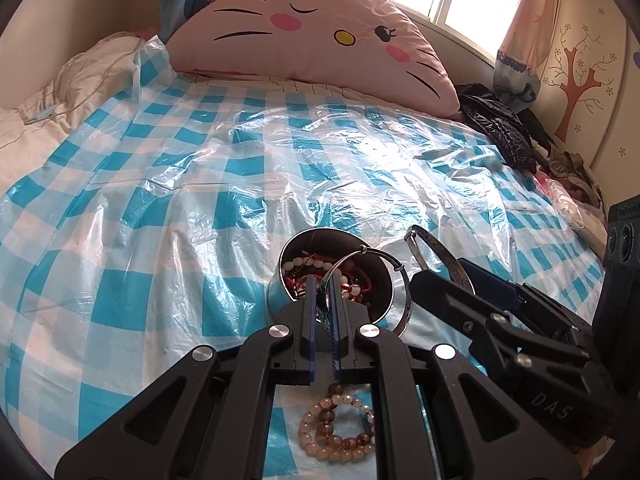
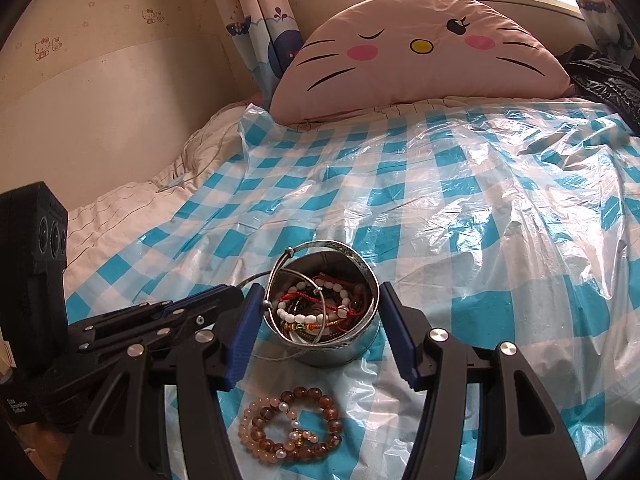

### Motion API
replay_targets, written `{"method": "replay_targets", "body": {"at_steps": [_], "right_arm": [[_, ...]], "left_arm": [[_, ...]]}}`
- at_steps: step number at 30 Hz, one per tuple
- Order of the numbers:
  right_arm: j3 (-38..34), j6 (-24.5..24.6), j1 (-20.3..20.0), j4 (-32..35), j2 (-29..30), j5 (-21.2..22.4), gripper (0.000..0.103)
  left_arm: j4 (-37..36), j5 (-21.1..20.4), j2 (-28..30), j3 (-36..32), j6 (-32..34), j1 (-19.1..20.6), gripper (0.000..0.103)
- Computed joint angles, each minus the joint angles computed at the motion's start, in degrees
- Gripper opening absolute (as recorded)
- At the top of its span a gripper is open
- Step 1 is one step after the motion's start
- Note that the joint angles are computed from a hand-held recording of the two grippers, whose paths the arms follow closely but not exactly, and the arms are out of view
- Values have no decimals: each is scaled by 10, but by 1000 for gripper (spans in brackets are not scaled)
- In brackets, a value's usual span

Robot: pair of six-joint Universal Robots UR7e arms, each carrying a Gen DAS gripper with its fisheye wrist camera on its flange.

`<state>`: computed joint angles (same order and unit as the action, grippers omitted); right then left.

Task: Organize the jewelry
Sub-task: 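Open both tools to drop the silver bangles into the tin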

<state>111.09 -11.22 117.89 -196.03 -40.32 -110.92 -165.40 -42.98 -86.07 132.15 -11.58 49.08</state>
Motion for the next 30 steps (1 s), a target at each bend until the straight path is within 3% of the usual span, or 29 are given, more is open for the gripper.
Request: {"method": "replay_targets", "body": {"at_steps": [7, 12, 23, 26, 30], "right_arm": [[-19, -7, -12, 5, 10, -3, 57], [-48, -18, -17, 24, 27, -4, 57], [-93, -46, -9, 68, 65, -13, 57], [-105, -47, -8, 91, 76, -25, 64], [-93, -48, -9, 73, 69, -32, 65]], "left_arm": [[-16, -17, 48, -40, 25, 30, 6], [2, -54, 65, -64, 0, 68, 6], [-25, -28, 23, -40, -24, 77, 8], [-7, -21, 11, -37, -35, 77, 13], [27, -16, -1, -36, -47, 75, 20]]}}
